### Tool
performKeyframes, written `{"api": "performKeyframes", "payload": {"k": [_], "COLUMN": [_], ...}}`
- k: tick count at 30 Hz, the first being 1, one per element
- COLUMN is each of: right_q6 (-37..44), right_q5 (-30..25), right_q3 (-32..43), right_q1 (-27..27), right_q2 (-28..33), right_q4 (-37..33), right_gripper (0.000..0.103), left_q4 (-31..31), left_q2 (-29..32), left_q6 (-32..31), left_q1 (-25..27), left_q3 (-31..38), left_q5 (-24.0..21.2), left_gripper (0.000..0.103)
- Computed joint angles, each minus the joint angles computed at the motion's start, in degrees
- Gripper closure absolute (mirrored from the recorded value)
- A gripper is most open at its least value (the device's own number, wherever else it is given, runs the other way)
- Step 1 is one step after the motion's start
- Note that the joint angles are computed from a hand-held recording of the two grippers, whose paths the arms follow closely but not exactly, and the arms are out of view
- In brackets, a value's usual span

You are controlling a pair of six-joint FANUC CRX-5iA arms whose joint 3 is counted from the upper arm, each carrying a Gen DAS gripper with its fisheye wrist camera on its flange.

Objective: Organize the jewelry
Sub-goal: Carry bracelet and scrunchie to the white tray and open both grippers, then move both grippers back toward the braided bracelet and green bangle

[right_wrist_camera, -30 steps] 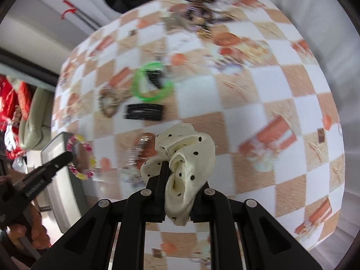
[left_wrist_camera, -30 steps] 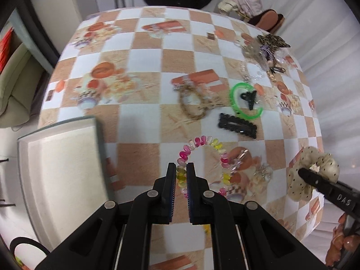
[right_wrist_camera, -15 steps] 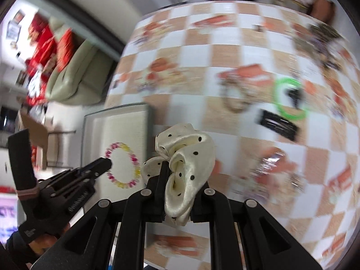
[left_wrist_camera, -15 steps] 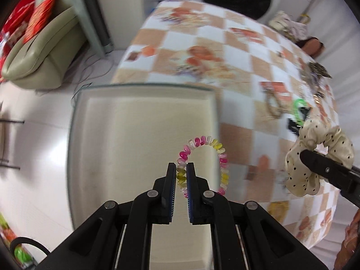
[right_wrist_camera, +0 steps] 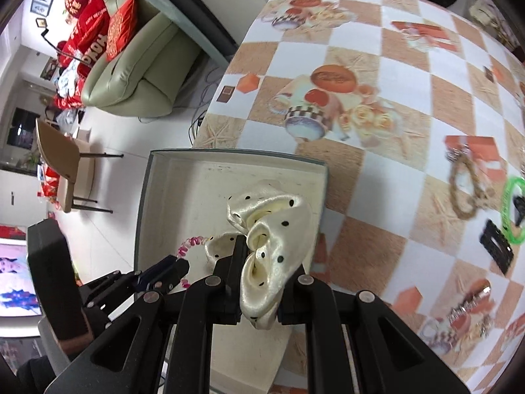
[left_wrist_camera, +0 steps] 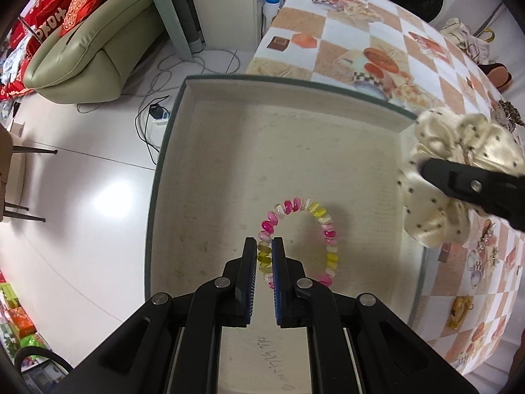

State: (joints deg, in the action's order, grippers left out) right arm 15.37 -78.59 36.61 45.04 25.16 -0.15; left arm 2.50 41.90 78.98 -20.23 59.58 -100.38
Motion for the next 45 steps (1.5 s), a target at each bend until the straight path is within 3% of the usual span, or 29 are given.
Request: {"api": "performKeyframes", "payload": {"k": [10,19,21,27,28,29,31,36,42,45], "right_q6": [3.63,0.56,0.35,0.64,0.34,0.08,-0.82,-4.2,-11.62,-16.69], "right_q5": [-4.6,-5.5,-5.18,-2.75,-2.58,-2.12,-1.23,-0.83,0.29,1.54], "right_q3": [4.77,0.23,0.19,0.24,0.26,0.11,-0.61,-3.09,-11.87,-17.45], "right_q1": [-2.17,-2.05,-2.07,-2.0,-1.83,-1.75,-1.49,-0.56,1.15,2.11], "right_q2": [5.16,2.57,2.42,1.75,1.62,1.3,0.29,-2.85,-10.16,-14.75], "right_q4": [-3.84,-4.11,-4.31,-4.27,-3.88,-3.56,-2.5,0.82,3.48,4.47], "right_gripper": [0.088,0.087,0.083,0.049,0.043,0.039,0.035,0.023,0.021,0.011], "left_q4": [-2.35,-3.19,-3.86,-3.09,-3.23,-3.68,-5.44,-4.87,-4.94,-4.64], "left_q2": [0.34,1.37,1.41,0.51,0.1,-0.37,-3.6,-3.8,-3.83,-3.94], "left_q6": [-0.84,-3.07,-3.5,-3.3,-3.57,-3.52,-3.15,-3.51,-4.6,-4.91], "left_q1": [-0.77,-1.53,-1.77,-1.4,-1.45,-1.6,-2.24,-2.59,-3.61,-4.58], "left_q3": [-0.65,0.75,1.04,0.09,-0.44,-0.94,-4.73,-4.13,-2.9,-1.91], "left_q5": [0.56,0.4,0.24,0.2,0.5,1.02,4.84,3.75,3.05,2.52], "left_gripper": [0.089,0.089,0.089,0.087,0.057,0.003,0.0,0.0,0.0,0.0]}}
